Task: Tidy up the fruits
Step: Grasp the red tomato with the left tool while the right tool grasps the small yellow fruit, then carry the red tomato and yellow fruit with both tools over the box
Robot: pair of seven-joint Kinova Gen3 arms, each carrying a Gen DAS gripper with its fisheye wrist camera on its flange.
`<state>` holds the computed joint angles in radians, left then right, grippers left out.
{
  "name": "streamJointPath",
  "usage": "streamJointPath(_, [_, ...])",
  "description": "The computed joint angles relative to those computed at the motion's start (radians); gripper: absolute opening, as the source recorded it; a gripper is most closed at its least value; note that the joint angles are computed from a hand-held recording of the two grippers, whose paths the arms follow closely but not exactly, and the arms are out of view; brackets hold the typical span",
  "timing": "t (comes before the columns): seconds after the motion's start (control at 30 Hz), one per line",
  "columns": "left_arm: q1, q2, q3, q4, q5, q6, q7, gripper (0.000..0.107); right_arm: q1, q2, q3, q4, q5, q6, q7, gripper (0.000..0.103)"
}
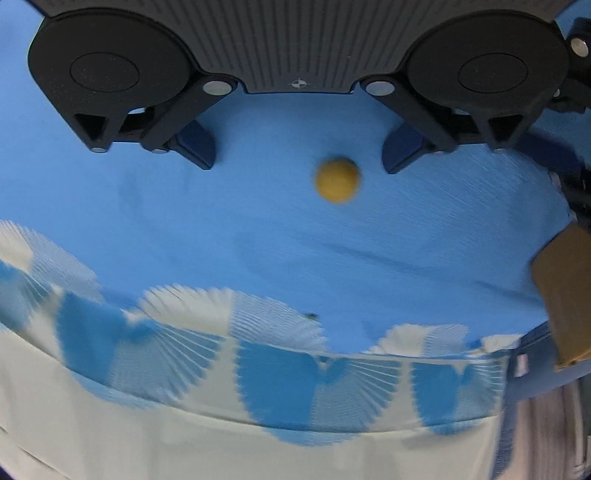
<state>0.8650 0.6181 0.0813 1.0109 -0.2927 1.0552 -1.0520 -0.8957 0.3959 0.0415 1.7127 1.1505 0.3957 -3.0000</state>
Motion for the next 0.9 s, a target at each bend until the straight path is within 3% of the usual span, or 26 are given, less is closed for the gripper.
streamJointPath(0.03, [0.001,-0.002,0.0,0.003,0.0,-0.001,0.001,0.033,0.02,0.001,-0.018,-0.003,0.021,-0.026,-0.014,0.057])
streamJointPath(0.07, [-0.001,-0.003,0.002,0.003,0.002,0.003,-0.001,0.033,0.021,-0.003,-0.018,-0.003,0.026,-0.035,-0.012,0.033])
streamJointPath(0.1, [-0.003,-0.001,0.003,-0.008,0.006,0.017,-0.002,0.033,0.004,-0.004,-0.003,-0.006,0.015,-0.028,0.005,0.028])
streamJointPath(0.2, [-0.007,-0.013,0.001,-0.013,0.016,0.029,0.013,0.033,-0.004,-0.011,-0.041,-0.022,-0.006,0.068,-0.004,0.028])
streamJointPath(0.33, [0.02,-0.08,-0.006,0.031,-0.015,0.022,0.056,0.033,-0.093,-0.07,0.003,0.026,0.027,0.185,-0.162,0.028])
streamJointPath(0.47, [0.049,-0.154,-0.001,0.068,-0.068,0.033,0.108,0.033,-0.09,-0.147,-0.105,0.073,0.071,0.338,-0.303,0.028])
streamJointPath(0.53, [0.067,-0.189,0.006,0.078,-0.101,0.053,0.135,0.033,-0.133,-0.184,-0.125,0.083,0.075,0.42,-0.345,0.028])
streamJointPath(0.7, [0.106,-0.263,0.037,0.066,-0.168,0.155,0.21,0.033,-0.218,-0.236,-0.214,0.043,0.061,0.623,-0.405,0.028])
streamJointPath(0.8, [0.129,-0.314,0.059,0.056,-0.213,0.236,0.258,0.033,-0.282,-0.232,-0.261,-0.032,0.048,0.745,-0.379,0.028])
streamJointPath(0.9, [0.16,-0.365,0.087,0.041,-0.277,0.336,0.308,0.033,-0.293,-0.21,-0.359,-0.127,0.037,0.843,-0.349,0.028])
